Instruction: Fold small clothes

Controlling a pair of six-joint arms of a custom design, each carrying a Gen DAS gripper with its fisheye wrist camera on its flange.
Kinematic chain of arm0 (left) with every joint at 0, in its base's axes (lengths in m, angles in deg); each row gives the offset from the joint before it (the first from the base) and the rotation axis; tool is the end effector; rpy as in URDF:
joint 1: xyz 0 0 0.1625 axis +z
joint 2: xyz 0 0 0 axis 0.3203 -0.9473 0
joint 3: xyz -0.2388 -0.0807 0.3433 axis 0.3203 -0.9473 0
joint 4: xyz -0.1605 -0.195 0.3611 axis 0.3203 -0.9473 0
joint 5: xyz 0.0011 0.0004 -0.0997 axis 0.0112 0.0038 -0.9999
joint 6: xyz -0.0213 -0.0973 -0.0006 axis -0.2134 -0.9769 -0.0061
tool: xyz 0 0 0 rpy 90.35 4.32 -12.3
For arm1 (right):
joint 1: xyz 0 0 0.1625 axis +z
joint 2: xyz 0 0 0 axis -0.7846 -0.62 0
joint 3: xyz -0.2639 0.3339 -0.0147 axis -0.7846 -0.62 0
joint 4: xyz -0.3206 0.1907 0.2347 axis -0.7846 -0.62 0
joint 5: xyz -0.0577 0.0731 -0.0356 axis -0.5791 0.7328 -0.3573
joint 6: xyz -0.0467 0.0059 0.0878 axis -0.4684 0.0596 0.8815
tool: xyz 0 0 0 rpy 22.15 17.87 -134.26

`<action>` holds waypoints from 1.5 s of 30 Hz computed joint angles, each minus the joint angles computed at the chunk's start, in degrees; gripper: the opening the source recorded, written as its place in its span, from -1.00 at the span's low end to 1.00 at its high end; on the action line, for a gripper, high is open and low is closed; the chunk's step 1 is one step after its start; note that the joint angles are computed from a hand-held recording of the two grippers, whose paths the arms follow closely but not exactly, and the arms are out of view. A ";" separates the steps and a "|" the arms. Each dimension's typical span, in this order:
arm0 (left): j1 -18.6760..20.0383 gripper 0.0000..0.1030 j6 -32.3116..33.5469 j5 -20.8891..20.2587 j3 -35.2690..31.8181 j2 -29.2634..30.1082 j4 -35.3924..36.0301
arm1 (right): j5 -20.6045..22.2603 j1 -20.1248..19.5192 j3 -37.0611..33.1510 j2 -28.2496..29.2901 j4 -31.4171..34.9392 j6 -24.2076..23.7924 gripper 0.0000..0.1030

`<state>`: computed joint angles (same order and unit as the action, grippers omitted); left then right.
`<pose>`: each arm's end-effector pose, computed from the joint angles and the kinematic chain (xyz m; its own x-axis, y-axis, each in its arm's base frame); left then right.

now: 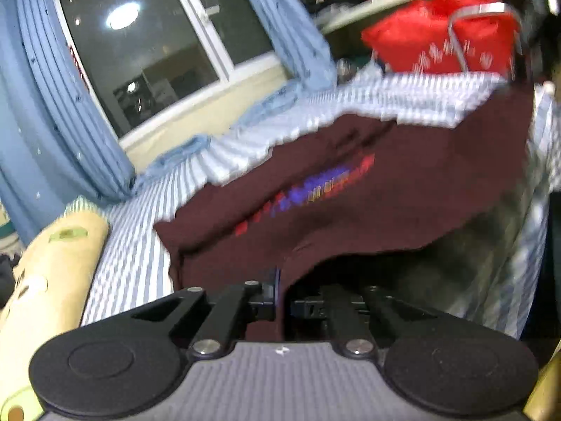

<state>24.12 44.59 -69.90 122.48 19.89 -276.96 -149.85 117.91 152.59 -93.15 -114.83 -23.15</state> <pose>-0.2380 -0.5077 0.0067 -0.2955 0.3848 -0.8744 0.9321 0.3167 -0.1756 -0.0657 -0.5262 0.3833 -0.9969 -0.0180 0.0767 -0.0594 0.8113 -0.5816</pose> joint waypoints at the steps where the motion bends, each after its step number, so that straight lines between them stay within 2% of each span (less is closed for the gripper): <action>1: -0.34 -0.92 1.26 -0.41 -0.38 -0.02 -1.10 | -1.59 -0.53 1.74 0.18 -2.79 -0.17 -0.42; 2: -0.85 -0.92 2.91 -0.58 -0.86 0.06 -2.24 | -3.80 -0.66 3.33 0.34 -5.81 -0.92 -0.24; 3: -1.02 -0.92 4.50 -1.01 -1.44 0.10 -3.09 | -6.12 -0.50 4.56 0.45 -8.32 -1.99 0.07; 4: -1.31 -0.92 5.46 -1.28 -1.97 -0.02 -3.49 | -9.52 0.34 6.30 0.72 -12.37 -3.74 0.28; 6: -1.56 -0.92 7.12 -1.93 -3.34 -0.16 -4.05 | -16.83 2.39 9.47 1.31 -20.51 -8.81 0.46; 8: -1.41 -0.92 9.97 -2.24 -5.42 0.49 -5.39 | -22.54 4.56 12.17 2.08 -27.50 -13.50 0.50; 9: -1.48 -0.92 10.72 -2.28 -6.34 0.82 -5.52 | -24.42 5.40 13.23 2.54 -30.02 -13.95 0.51; 11: -1.16 -0.92 11.41 -2.67 -8.49 1.23 -4.44 | -26.16 6.90 14.60 2.57 -31.97 -14.18 0.52; 13: -0.81 -0.92 12.34 -3.50 -10.66 1.80 -3.81 | -28.63 9.31 15.12 4.24 -35.48 -17.70 0.66; 17: -0.18 -0.92 13.84 -5.01 -14.25 2.44 -1.83 | -34.87 13.33 16.20 8.91 -45.07 -28.63 0.68; 20: 0.10 -0.92 13.91 -5.25 -16.22 2.88 -0.34 | -35.05 14.19 17.85 11.54 -54.16 -34.28 0.68; 23: 0.32 -0.92 13.75 -5.64 -17.95 3.26 0.90 | -30.99 13.35 20.92 12.06 -60.11 -38.47 0.68; 28: 0.92 -0.92 12.44 -6.56 -19.81 3.36 2.82 | -25.83 12.12 26.12 16.49 -70.66 -50.21 0.63; 30: 1.17 -0.92 12.03 -6.94 -19.92 3.13 3.21 | -25.13 12.42 26.05 19.97 -74.68 -52.28 0.63; 32: 1.27 -0.92 12.42 -7.05 -20.13 3.22 2.99 | -23.73 12.26 25.22 22.43 -75.86 -52.82 0.62; 35: 1.37 -0.92 12.37 -7.13 -20.28 3.04 3.19 | -22.79 12.29 22.70 28.43 -80.23 -55.76 0.47; 36: 1.39 -0.92 12.13 -7.15 -20.24 2.87 3.39 | -22.31 12.09 21.63 30.95 -82.87 -57.29 0.32; 37: 1.42 -0.92 11.72 -7.19 -20.13 2.61 3.61 | -22.75 12.25 20.63 32.95 -84.90 -58.49 -0.03; 39: 1.52 -0.92 10.02 -7.39 -19.57 1.82 4.54 | -23.41 11.74 17.98 36.47 -88.62 -60.52 -0.37; 40: 1.56 -0.92 8.92 -7.54 -19.10 1.30 5.03 | -24.07 11.46 16.99 37.58 -89.80 -61.55 -0.38; 41: 1.53 -0.91 8.18 -7.49 -18.41 0.76 5.22 | -23.67 10.81 16.64 38.10 -90.58 -62.83 -0.41; 43: 1.22 -0.92 8.01 -6.86 -16.70 0.07 4.40 | -22.10 9.53 17.05 38.22 -92.85 -66.22 -0.86; 44: 1.00 -0.92 8.43 -6.35 -15.50 -0.26 3.34 | -21.65 9.35 17.83 36.53 -91.57 -66.17 -0.88; 45: 0.83 -0.92 8.51 -6.07 -14.32 -0.68 2.85 | -21.22 9.31 18.92 32.98 -88.03 -63.72 -0.93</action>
<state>24.95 53.09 -75.97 108.16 19.21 -274.11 -171.07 127.22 171.50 -60.17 -202.85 -86.87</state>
